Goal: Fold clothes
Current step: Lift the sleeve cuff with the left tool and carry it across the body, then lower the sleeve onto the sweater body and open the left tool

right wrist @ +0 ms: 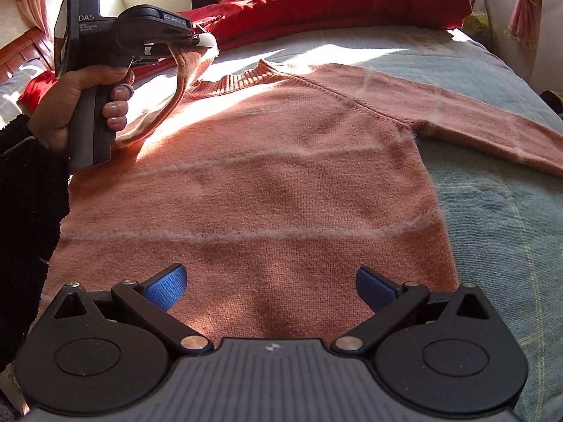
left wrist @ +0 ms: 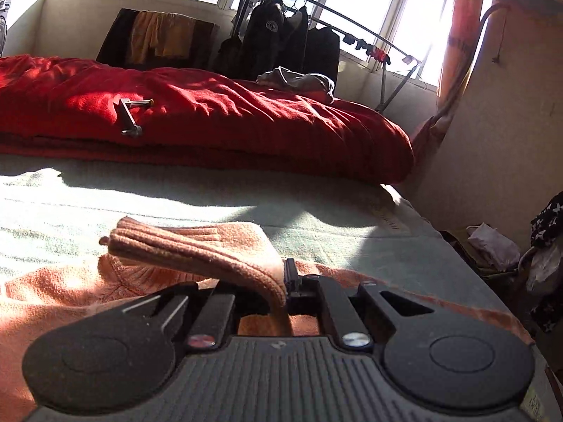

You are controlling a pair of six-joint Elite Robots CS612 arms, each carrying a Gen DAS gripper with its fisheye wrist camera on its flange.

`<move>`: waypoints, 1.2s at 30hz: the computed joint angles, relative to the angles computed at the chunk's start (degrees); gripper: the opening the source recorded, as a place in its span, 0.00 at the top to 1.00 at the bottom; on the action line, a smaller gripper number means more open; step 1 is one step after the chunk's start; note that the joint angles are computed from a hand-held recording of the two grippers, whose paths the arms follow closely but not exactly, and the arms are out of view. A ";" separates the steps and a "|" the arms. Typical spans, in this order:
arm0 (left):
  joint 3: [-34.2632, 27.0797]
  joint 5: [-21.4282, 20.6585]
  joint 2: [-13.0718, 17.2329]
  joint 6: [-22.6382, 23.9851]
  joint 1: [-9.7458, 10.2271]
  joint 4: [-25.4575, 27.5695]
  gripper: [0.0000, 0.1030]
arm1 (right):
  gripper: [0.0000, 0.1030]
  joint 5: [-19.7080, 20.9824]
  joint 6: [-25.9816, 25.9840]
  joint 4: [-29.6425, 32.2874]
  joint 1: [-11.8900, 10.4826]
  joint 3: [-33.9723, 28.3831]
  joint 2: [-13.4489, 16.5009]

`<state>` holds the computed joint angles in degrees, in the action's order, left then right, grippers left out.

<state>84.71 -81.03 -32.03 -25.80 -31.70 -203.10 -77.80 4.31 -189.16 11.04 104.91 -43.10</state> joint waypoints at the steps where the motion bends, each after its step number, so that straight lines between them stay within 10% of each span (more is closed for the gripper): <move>1: -0.25 -0.09 0.15 0.18 -0.01 0.45 0.95 | 0.00 -0.13 0.01 0.04 0.01 0.00 -0.01; 19: -3.85 1.39 2.57 6.54 -1.29 8.67 0.91 | 0.00 -2.38 1.71 -0.54 0.07 0.94 -0.26; 23: -3.51 4.58 2.50 13.94 -2.66 8.72 0.64 | 0.00 -2.91 2.19 -0.85 0.03 1.27 -0.34; 36: -3.71 12.78 3.60 38.93 -6.49 9.24 0.44 | 0.00 -3.68 3.35 -1.61 0.11 1.97 -0.54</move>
